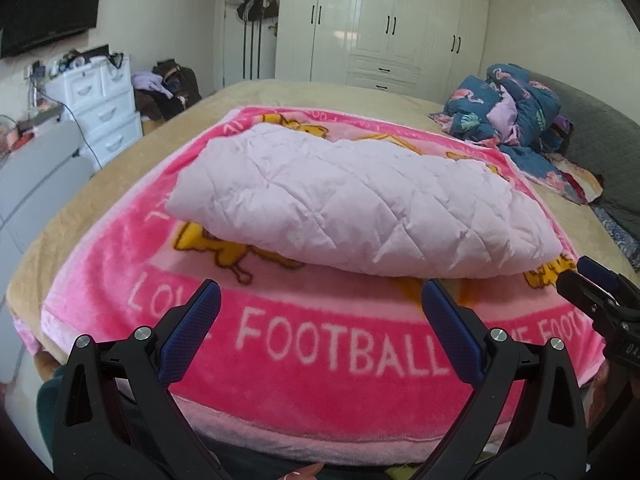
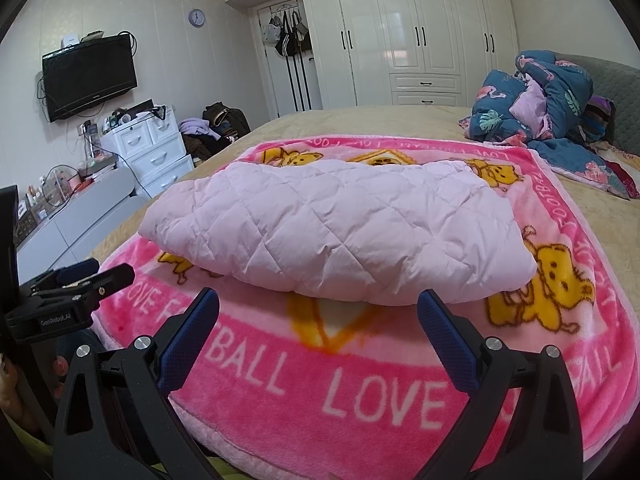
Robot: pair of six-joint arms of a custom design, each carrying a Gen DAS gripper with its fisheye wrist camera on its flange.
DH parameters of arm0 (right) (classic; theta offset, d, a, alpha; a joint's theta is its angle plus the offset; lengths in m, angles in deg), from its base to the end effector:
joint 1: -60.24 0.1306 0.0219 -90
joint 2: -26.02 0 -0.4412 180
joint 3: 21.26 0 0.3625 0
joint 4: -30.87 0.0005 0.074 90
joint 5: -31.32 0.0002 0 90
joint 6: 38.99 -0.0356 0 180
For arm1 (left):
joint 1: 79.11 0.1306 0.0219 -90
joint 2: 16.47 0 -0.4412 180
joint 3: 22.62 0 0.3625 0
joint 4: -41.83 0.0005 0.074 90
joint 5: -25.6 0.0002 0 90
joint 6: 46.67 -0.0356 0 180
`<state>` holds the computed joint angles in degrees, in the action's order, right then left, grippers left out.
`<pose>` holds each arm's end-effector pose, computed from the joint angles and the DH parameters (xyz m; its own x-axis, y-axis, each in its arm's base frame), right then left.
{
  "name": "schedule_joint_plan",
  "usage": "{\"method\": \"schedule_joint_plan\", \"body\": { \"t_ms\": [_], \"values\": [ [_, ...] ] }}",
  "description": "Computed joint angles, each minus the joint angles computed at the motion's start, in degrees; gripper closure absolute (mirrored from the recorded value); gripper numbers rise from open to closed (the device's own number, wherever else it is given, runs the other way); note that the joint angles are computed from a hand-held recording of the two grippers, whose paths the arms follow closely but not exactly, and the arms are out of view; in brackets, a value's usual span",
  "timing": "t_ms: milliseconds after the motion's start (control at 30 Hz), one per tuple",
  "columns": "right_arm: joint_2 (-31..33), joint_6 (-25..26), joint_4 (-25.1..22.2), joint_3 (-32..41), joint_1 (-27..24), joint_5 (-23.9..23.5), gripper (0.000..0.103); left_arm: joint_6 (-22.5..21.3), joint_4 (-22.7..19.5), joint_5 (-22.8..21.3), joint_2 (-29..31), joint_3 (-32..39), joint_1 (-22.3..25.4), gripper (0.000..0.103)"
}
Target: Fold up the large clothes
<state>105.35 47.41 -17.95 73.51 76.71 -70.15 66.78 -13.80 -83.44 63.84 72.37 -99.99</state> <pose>0.3630 0.1142 0.6006 -0.5540 -0.0996 -0.8265 -0.4031 0.9008 0.1616 0.3585 -0.1249 0.5867 -0.6042 -0.1721 -0.7780 -0.1458 0.9838 -0.1044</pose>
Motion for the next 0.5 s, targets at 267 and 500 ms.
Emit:
{"method": "schedule_joint_plan", "body": {
  "t_ms": [267,500],
  "values": [
    [-0.05,-3.04,0.62,0.25,-2.15,2.62,0.004,0.89,-1.86,3.54,0.84,1.32,2.81,0.009],
    [0.18,-14.54,2.93,-5.01,-26.3,15.18,0.004,-6.06,-11.08,6.57,10.12,13.61,23.69,0.009]
  ]
}}
